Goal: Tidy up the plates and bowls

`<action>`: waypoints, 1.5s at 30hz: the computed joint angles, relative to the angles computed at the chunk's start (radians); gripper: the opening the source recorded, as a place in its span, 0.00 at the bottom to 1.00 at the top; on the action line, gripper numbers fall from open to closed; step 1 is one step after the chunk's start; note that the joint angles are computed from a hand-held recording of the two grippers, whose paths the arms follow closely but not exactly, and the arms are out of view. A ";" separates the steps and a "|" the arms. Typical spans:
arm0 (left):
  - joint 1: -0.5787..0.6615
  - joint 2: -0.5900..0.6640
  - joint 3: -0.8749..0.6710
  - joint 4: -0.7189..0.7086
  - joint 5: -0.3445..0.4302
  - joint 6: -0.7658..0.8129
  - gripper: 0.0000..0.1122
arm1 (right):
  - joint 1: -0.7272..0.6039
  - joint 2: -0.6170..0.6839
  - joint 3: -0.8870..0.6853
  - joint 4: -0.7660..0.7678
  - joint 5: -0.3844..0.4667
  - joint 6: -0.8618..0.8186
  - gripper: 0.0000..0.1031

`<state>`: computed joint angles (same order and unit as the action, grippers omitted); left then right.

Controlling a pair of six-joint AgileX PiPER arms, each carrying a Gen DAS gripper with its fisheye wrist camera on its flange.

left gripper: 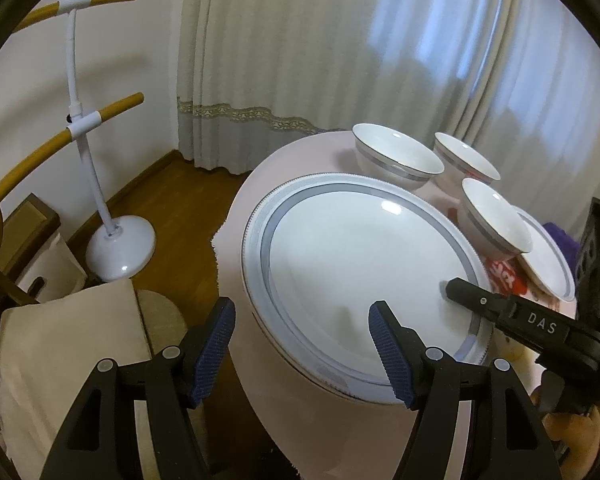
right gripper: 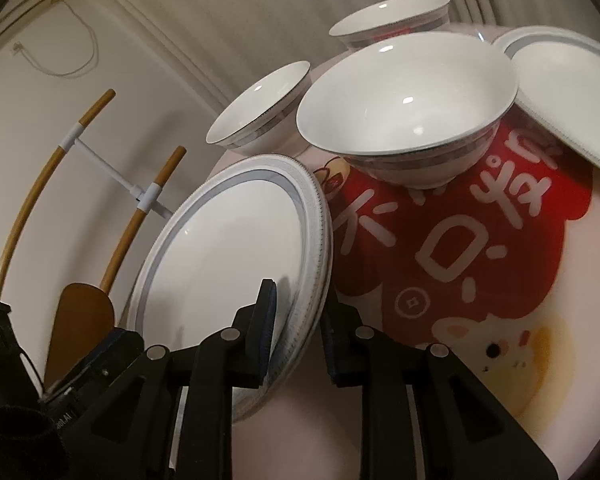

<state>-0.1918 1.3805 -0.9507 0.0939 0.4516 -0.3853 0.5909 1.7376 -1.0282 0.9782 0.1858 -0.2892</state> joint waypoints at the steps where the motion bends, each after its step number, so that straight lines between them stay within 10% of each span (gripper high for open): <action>1: -0.007 -0.005 0.000 0.016 0.004 -0.019 0.58 | 0.006 -0.012 0.003 -0.060 -0.003 0.060 0.24; 7: -0.113 -0.065 -0.007 0.214 0.056 -0.229 0.58 | -0.010 -0.120 0.101 0.060 -0.003 -0.056 0.24; 15: -0.416 -0.055 -0.104 0.440 0.133 -0.513 0.61 | -0.122 -0.503 0.356 -0.580 0.060 0.483 0.31; 21: -0.559 0.151 -0.293 0.334 0.142 -0.467 0.62 | -0.522 -0.659 0.452 -0.261 0.237 -0.029 0.31; 27: -0.638 0.374 -0.548 0.352 0.239 -0.553 0.62 | -0.899 -0.520 0.380 0.033 0.384 -0.502 0.31; 45: -0.587 1.051 -1.611 0.169 0.753 -0.463 0.60 | -0.945 -0.021 0.029 0.145 0.414 -0.684 0.31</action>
<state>-0.7788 2.4320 -2.5619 0.2626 1.2044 -0.8478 -0.3540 1.7166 -0.9996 1.1227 0.5993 -0.9730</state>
